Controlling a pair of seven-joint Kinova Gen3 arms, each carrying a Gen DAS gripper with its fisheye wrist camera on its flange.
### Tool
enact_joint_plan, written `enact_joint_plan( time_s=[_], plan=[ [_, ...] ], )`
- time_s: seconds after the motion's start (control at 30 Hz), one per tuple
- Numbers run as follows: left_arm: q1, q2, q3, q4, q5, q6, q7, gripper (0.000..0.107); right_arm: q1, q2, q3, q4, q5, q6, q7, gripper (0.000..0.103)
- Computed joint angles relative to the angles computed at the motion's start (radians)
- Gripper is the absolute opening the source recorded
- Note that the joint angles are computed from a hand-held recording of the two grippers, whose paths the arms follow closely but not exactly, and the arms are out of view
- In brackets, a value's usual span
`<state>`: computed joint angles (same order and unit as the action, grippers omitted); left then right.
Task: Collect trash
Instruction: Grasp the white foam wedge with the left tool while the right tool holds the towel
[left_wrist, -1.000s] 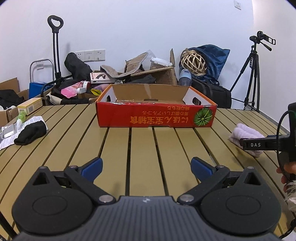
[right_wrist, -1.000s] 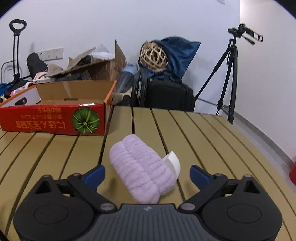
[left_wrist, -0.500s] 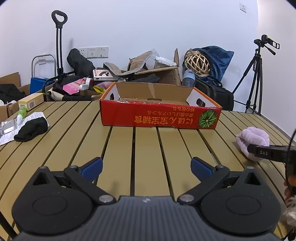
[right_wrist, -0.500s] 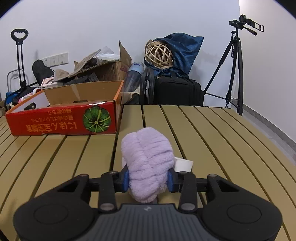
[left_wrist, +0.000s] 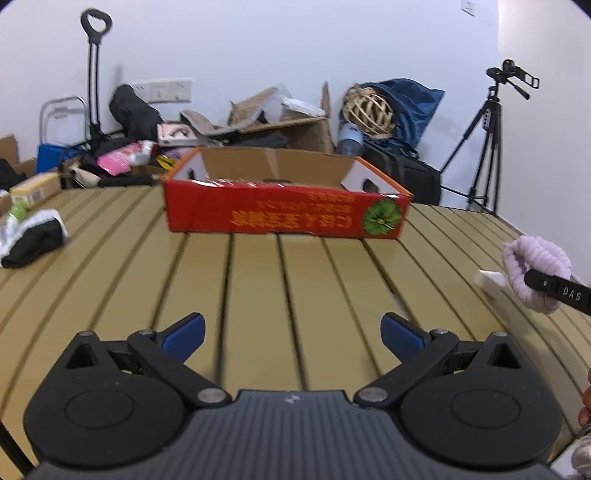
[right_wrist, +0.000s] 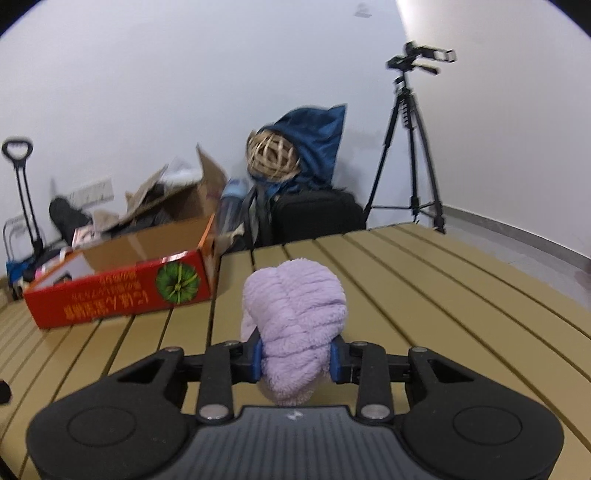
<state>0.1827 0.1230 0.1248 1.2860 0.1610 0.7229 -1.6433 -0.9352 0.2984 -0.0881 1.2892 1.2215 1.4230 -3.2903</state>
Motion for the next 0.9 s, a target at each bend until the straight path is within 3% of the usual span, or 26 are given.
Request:
enact_joint_plan(
  time_s=[0.1,0.37,0.6,0.9],
  plan=[
    [0.007,0.007,0.014,-0.009,0.023,0.020,-0.020,0.103,-0.008,-0.040,-0.006,0.068,0.036,0.013,-0.070,0.031],
    [0.125,0.079,0.045,-0.142,-0.068,0.073,0.018,0.103,0.063,-0.124,-0.063,0.208,0.066,0.032,-0.174,0.031],
    [0.248,0.187,0.039,-0.310,-0.153,0.137,0.087,0.103,0.132,-0.195,-0.119,0.308,0.073,0.046,-0.229,0.031],
    [0.440,0.379,-0.020,-0.573,-0.304,0.261,0.158,0.103,0.220,-0.272,-0.172,0.428,0.083,0.035,-0.363,0.031]
  ],
)
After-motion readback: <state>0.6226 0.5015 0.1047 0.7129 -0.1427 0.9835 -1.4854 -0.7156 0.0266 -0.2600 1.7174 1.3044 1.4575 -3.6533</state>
